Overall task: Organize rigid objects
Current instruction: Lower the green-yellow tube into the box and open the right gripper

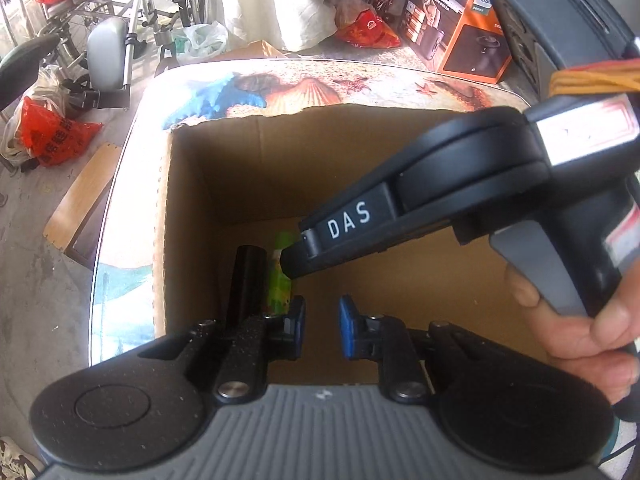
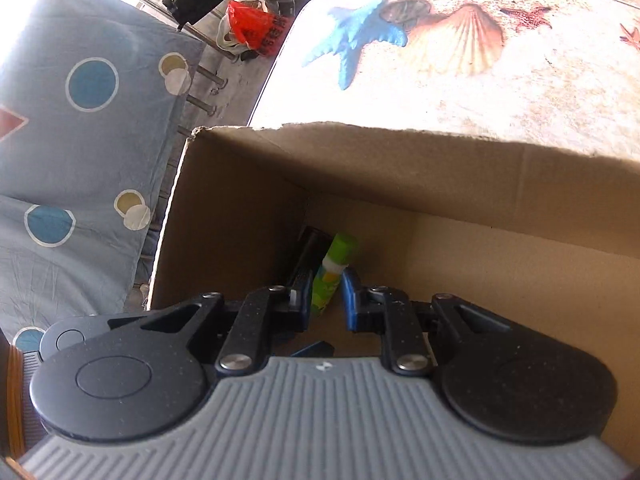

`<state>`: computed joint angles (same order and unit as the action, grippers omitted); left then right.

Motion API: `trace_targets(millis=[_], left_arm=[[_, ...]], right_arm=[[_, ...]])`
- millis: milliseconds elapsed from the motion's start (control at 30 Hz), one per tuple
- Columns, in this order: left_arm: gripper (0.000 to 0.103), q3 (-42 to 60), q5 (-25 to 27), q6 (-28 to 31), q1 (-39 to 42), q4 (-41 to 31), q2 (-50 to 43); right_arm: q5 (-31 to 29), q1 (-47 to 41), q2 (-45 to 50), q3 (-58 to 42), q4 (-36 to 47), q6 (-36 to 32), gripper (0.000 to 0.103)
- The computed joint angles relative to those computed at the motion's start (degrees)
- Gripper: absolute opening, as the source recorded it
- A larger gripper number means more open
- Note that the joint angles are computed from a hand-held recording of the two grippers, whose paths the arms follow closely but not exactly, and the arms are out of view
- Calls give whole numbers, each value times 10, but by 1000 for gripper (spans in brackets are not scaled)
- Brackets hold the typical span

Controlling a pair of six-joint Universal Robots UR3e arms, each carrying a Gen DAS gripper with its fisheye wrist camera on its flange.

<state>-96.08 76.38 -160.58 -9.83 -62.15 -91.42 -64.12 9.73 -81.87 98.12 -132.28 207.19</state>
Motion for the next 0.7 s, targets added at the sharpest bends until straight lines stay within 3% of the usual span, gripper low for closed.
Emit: trace_targets(millis=[67,133,233,433,600,700], left_arm=[[18,-7,-9,-1,6,0,10],[19,-20,-12,1,10,-2,29],[19,-38,-27,3,15,-2,61],[37,-75,-93,46,61,-47,178],[43,-98,-184,133,145,-165,329],[48,-96,-260,248,244,-313,436]], right_arm=[[-7,0,8,0,-24,12,18],[0,-6,0,15,-50,27,28],[-6,-10,-35,42,-67,32,30],[-11,-33,-223,140,-44,34,32],[-47,-34,-459,197,56,32,33],[-59,-41,-620,210,161,41,34]])
